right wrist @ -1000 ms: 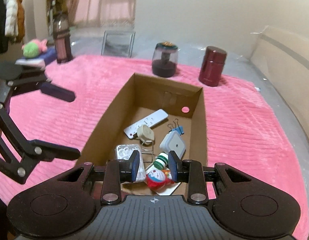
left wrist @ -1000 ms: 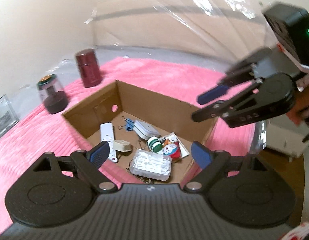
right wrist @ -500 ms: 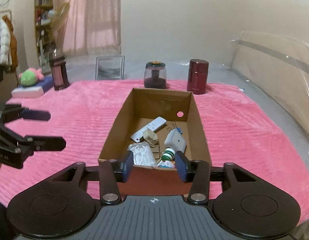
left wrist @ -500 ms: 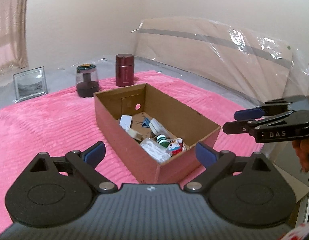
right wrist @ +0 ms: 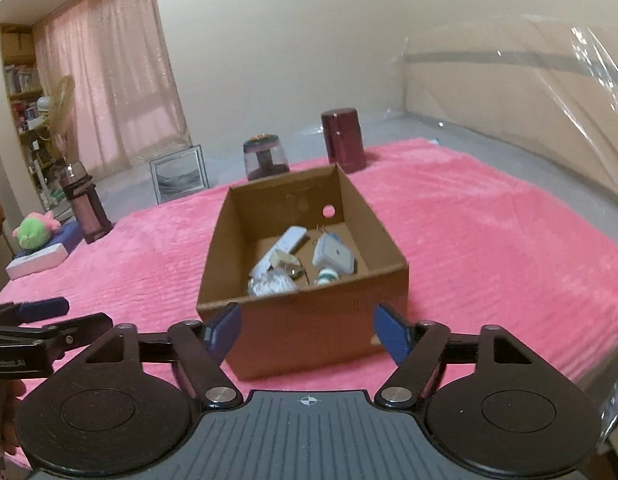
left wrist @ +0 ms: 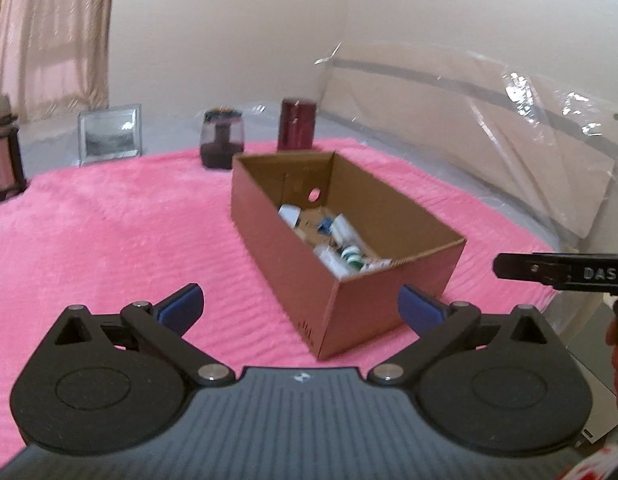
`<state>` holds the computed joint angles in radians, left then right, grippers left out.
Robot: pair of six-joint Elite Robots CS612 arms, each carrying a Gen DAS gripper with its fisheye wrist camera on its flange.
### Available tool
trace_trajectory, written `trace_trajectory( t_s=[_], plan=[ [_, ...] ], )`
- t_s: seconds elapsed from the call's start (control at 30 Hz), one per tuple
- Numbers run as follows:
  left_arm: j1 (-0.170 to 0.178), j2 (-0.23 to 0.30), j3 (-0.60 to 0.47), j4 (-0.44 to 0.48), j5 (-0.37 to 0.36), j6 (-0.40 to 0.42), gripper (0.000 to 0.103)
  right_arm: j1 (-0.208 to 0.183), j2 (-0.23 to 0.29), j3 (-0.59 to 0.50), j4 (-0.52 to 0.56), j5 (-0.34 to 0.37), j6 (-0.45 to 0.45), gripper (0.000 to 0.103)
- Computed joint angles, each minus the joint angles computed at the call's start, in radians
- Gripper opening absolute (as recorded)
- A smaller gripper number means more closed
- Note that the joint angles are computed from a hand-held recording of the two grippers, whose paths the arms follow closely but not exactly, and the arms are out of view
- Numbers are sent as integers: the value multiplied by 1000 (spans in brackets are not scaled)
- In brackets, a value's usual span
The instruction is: Organize rigid objects
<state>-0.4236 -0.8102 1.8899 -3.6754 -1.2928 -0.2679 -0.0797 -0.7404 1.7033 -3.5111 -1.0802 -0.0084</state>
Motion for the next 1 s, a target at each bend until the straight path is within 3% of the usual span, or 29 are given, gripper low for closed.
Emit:
trace_trajectory(
  t_s=[0.17,0.5,1.0],
  plan=[
    [-10,-2,17,25,25,-57,102,2,1,22,16,-17,-3,79],
    [-34,0,41,62,92,-132,102,1,3,56,8,-31,9,81],
    [-67,-4,96,84,157,-192,102,17,-5,98,13,-42,-102,81]
  ],
)
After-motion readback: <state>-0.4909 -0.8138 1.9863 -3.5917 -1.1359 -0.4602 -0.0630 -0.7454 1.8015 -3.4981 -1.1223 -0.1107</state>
